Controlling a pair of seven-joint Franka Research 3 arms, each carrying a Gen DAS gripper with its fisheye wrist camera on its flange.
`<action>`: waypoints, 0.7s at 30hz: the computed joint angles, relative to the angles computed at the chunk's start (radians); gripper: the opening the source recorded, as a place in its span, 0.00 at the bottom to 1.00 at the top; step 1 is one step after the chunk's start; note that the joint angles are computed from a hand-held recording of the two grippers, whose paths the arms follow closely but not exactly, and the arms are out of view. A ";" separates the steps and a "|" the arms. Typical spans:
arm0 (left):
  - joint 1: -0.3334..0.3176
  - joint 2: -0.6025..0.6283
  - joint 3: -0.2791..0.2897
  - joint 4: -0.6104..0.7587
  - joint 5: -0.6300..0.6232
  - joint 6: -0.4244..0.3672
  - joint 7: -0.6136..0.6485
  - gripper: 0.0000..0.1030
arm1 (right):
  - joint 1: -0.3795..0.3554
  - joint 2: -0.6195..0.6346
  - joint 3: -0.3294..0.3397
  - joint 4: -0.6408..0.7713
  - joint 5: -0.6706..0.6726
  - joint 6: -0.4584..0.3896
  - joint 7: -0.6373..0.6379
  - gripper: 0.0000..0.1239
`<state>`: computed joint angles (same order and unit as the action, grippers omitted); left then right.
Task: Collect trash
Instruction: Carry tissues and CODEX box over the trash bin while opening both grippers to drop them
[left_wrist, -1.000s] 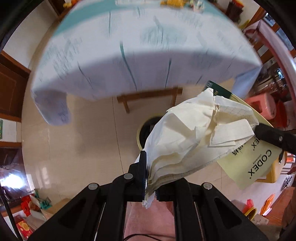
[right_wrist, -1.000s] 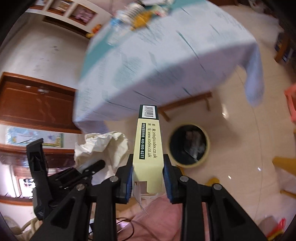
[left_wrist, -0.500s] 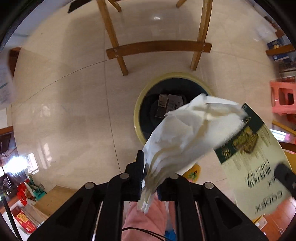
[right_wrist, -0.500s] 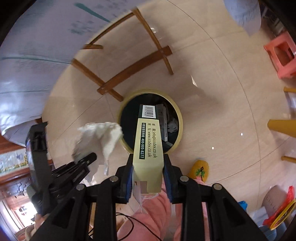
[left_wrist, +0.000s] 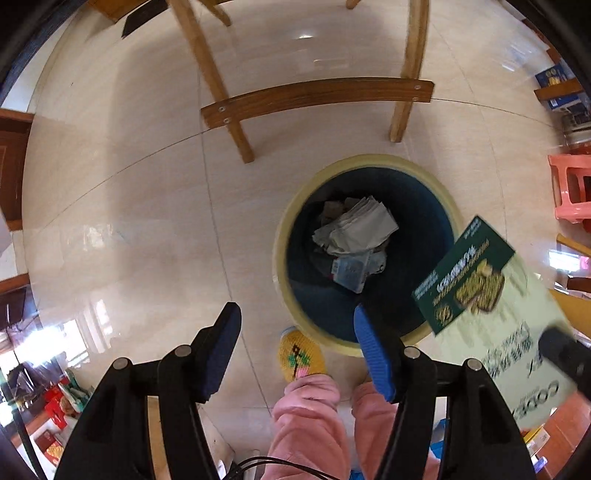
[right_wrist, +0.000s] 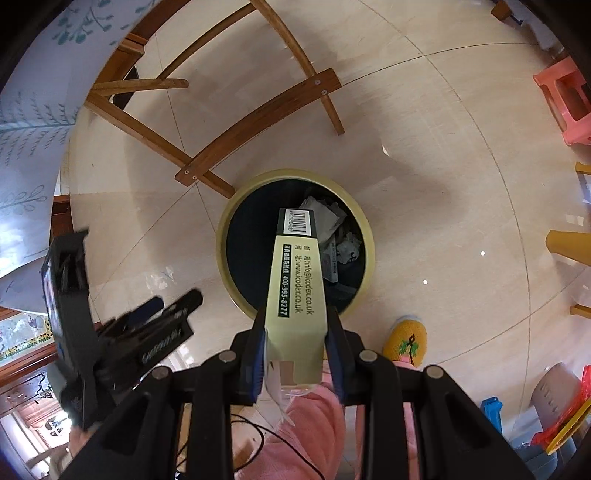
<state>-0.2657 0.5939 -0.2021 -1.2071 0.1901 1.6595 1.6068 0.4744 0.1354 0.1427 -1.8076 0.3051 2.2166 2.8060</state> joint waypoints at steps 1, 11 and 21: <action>0.005 -0.003 0.003 -0.002 -0.001 -0.002 -0.002 0.60 | -0.001 0.008 0.000 0.010 0.003 0.000 -0.005 0.23; 0.069 -0.079 0.010 -0.078 -0.038 0.032 -0.027 0.60 | 0.000 0.140 0.006 0.142 0.091 -0.007 -0.074 0.34; 0.100 -0.139 -0.001 -0.129 -0.090 0.082 -0.042 0.60 | 0.039 0.148 -0.011 0.231 -0.053 -0.168 -0.074 0.38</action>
